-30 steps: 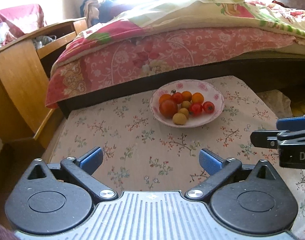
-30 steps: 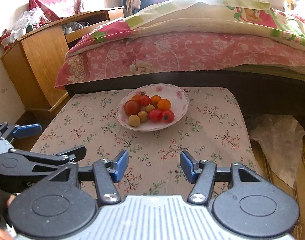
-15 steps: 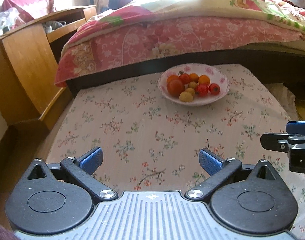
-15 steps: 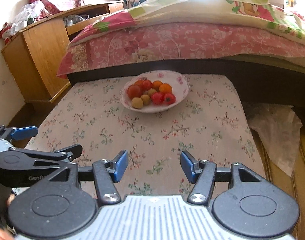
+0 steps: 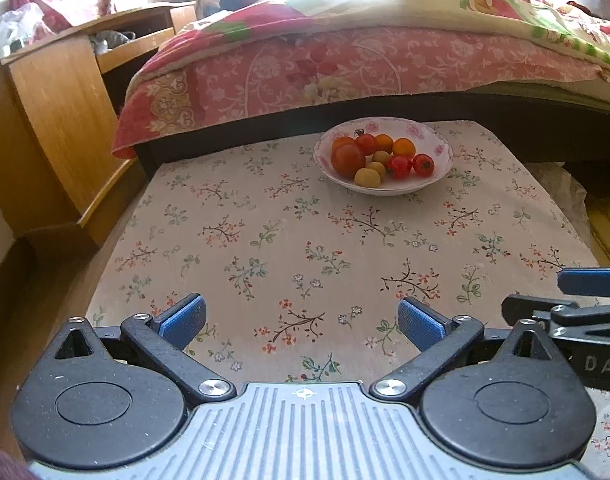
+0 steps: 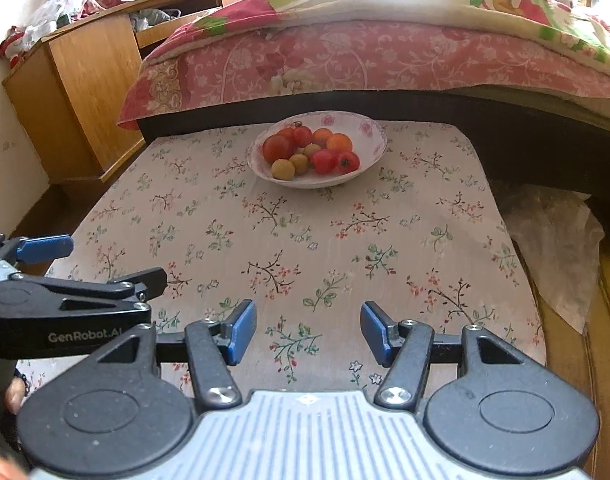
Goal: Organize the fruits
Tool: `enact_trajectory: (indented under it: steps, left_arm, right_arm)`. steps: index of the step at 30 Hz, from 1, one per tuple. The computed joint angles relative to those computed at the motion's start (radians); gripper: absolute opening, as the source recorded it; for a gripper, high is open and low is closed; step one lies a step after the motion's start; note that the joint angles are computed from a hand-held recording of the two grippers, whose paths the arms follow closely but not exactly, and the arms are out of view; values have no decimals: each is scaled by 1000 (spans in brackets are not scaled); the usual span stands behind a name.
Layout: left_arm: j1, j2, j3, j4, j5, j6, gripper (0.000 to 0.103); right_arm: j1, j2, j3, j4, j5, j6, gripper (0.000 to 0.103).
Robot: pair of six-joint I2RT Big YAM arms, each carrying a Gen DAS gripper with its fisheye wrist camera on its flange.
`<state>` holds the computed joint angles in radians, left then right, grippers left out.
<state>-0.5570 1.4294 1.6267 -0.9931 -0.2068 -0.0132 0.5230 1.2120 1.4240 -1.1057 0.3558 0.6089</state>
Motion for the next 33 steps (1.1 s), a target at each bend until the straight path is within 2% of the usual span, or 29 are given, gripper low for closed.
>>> enact_trajectory:
  steps: [33]
  left_arm:
    - [2, -17, -31, -2, 4, -15, 103]
  right_arm:
    - [23, 4, -11, 4, -6, 10, 60]
